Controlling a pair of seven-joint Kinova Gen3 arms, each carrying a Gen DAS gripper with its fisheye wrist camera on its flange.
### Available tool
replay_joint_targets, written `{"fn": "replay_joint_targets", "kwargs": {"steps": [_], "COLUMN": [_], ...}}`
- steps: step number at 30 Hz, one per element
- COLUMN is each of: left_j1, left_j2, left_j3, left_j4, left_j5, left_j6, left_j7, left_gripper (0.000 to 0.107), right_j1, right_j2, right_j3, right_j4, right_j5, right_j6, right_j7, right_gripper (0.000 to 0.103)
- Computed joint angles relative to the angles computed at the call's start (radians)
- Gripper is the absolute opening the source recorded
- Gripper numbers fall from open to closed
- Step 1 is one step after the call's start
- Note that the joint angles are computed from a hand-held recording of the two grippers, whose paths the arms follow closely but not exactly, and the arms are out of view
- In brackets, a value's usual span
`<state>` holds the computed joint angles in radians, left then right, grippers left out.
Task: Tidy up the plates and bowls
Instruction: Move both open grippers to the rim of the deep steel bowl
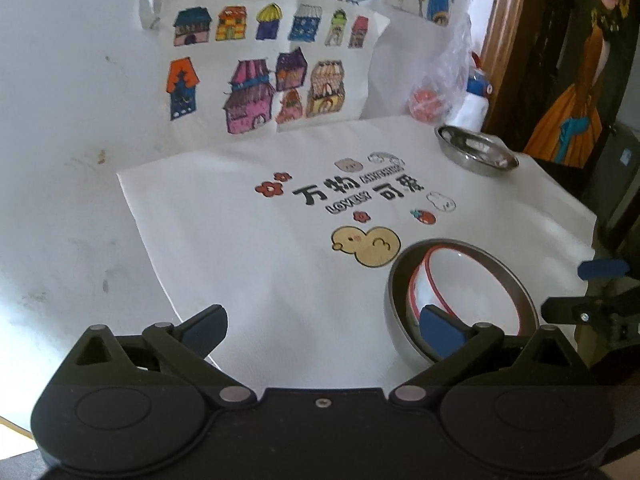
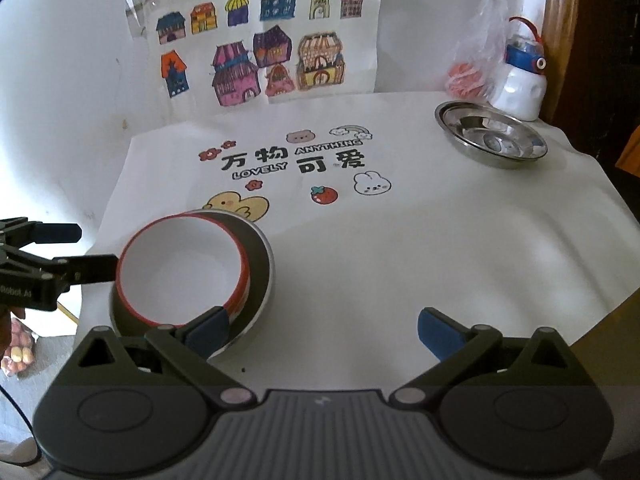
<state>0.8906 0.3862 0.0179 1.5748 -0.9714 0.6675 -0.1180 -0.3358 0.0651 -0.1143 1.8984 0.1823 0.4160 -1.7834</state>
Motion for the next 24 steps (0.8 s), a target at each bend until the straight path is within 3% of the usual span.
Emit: {"fn": "replay_joint_targets", "kwargs": {"steps": [11, 20, 24], "left_j1": [-0.035, -0.042, -0.057], "left_j2": [0.029, 0.052, 0.056], "left_j3": [0.014, 0.005, 0.01], "left_j4": [-0.049, -0.112, -0.134], "left_j5": [0.122, 0.209, 0.252], "left_j6": [-0.002, 0.044, 0.057], "left_j7": [-0.16, -0.288, -0.345], "left_gripper": [0.102, 0.102, 0.102], "right_j1": [-0.023, 0.018, 0.02], "right_j2": [0.051, 0.138, 0.155], "right_j3": [0.001, 0.003, 0.012], "right_j4": [-0.085, -0.261, -0.292], "right_j5": [0.034, -0.11, -0.133], "right_j6": [0.11, 0.327, 0.365], "right_j7": [0.035, 0.164, 0.171], "right_gripper": [0.103, 0.103, 0.102]}}
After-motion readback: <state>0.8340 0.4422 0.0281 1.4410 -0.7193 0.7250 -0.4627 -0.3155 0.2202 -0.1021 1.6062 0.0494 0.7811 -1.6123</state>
